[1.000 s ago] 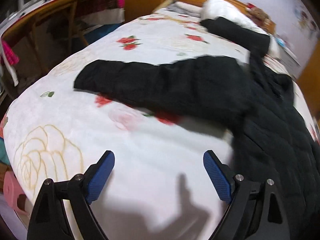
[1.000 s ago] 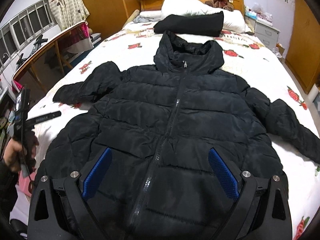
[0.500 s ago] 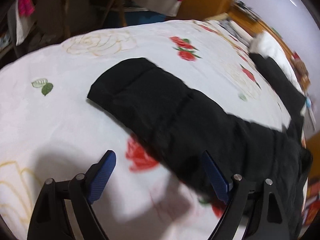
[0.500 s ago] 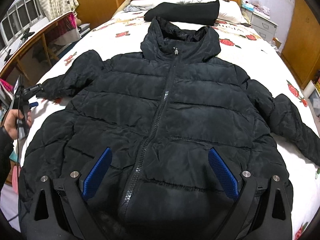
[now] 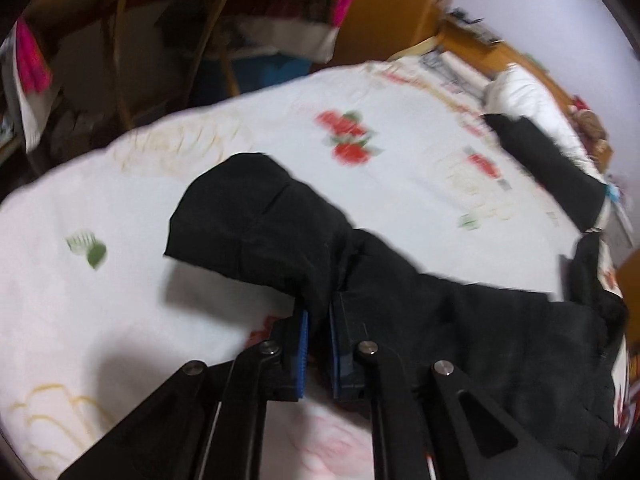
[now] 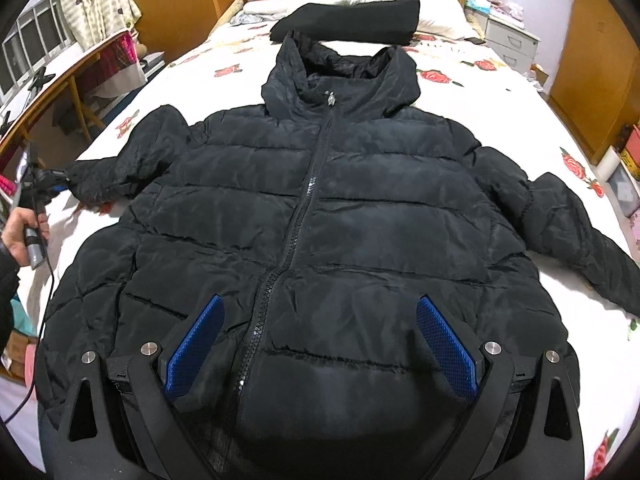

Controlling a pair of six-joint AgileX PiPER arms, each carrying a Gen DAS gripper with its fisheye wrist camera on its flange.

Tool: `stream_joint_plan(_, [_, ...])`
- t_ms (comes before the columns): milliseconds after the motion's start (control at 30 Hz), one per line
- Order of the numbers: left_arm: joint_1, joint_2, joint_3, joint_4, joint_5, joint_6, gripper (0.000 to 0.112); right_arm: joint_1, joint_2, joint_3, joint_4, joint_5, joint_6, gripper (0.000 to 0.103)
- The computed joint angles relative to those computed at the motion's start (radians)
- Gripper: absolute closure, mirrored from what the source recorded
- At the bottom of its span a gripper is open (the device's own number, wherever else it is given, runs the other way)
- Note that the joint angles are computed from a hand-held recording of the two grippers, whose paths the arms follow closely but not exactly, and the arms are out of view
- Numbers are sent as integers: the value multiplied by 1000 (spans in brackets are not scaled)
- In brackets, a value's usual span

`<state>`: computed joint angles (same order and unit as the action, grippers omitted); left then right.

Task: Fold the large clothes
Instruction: 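Lift the sleeve with the left gripper and fold it across the jacket body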

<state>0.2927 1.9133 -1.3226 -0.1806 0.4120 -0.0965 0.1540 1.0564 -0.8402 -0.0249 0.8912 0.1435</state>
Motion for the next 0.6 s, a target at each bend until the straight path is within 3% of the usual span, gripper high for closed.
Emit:
stream_joint_plan(167, [-48, -197, 22, -119, 53, 144, 104, 0, -57, -17, -49, 60, 29, 6])
stream_joint_plan(267, [-110, -288, 12, -122, 95, 160, 104, -31, -100, -40, -49, 99, 15, 6])
stream_joint_plan(433, [-286, -396, -6, -17, 151, 72, 104, -153, -177, -63, 35, 152, -109, 6])
stream_joint_plan(600, [-489, -414, -28, 112, 181, -62, 104, -335, -233, -63, 154, 198, -288, 6])
